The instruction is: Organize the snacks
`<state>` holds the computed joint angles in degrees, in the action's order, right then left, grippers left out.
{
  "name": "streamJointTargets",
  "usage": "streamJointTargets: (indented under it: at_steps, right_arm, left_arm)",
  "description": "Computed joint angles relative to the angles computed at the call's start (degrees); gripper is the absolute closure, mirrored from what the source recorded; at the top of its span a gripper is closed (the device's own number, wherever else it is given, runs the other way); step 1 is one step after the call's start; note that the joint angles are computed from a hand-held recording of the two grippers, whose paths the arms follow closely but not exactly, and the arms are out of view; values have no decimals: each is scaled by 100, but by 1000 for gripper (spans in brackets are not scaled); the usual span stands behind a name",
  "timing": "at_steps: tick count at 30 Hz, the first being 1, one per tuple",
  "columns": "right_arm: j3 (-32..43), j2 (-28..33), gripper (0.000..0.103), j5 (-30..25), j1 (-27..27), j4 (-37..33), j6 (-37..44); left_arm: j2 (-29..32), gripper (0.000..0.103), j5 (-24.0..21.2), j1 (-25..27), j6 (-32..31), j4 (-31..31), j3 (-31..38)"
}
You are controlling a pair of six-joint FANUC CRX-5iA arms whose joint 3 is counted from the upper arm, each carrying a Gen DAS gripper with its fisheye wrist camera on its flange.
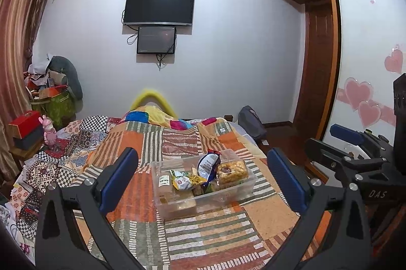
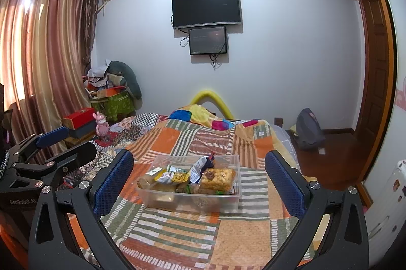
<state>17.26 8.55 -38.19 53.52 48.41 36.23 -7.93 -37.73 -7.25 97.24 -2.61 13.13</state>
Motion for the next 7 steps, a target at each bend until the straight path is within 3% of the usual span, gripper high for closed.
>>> streamJointTargets:
  at_steps: [7]
  right_arm:
    - [120,33,0,-104,42,-130,100]
  left_arm:
    - [-58,0,76,48,-80,115,-102]
